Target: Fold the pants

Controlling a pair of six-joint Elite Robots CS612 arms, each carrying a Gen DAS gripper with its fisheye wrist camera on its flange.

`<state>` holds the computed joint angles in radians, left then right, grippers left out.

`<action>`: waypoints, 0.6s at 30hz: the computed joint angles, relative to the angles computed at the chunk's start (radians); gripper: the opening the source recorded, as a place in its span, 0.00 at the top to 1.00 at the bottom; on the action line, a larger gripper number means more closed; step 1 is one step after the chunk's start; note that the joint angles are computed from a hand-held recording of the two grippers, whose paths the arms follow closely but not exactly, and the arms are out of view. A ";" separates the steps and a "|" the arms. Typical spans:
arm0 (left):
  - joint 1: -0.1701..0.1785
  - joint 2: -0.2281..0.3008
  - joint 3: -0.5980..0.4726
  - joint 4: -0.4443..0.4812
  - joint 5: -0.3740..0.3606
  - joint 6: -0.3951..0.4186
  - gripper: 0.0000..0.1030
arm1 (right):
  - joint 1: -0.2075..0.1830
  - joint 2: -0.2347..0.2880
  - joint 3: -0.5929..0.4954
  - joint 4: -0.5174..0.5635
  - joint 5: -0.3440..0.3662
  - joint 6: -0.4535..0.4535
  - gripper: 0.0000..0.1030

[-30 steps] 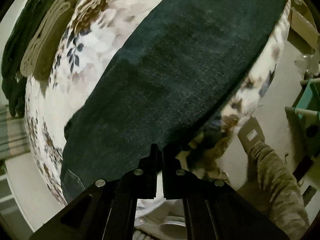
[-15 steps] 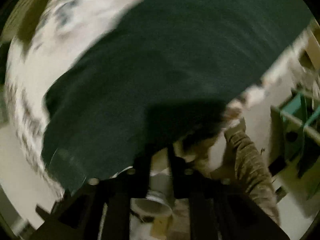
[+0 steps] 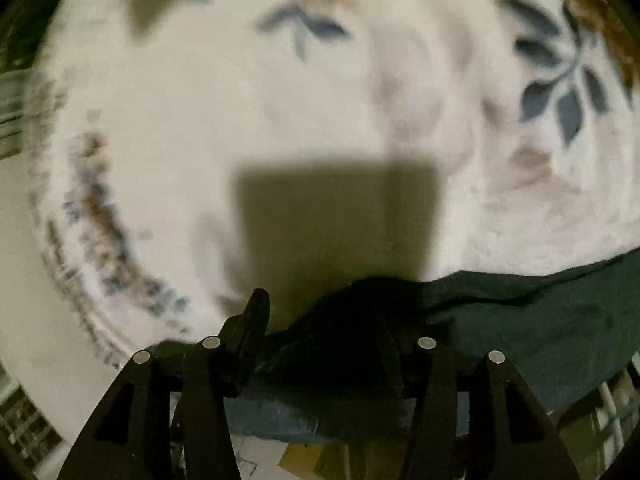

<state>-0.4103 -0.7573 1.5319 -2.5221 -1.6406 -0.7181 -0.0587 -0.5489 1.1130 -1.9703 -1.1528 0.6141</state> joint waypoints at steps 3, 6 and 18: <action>0.001 -0.008 0.028 -0.068 0.006 -0.004 0.91 | 0.000 -0.021 0.038 -0.059 -0.014 0.033 0.92; 0.008 -0.021 0.063 -0.134 0.000 -0.015 0.94 | 0.000 -0.055 0.090 -0.142 -0.037 0.053 0.93; 0.010 -0.036 0.100 -0.150 -0.006 0.052 0.94 | -0.023 -0.061 0.137 -0.299 -0.010 0.171 0.97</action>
<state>-0.4006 -0.7929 1.6320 -2.6725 -1.6462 -0.6663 -0.0814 -0.6097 1.2496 -2.2693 -1.1623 0.7855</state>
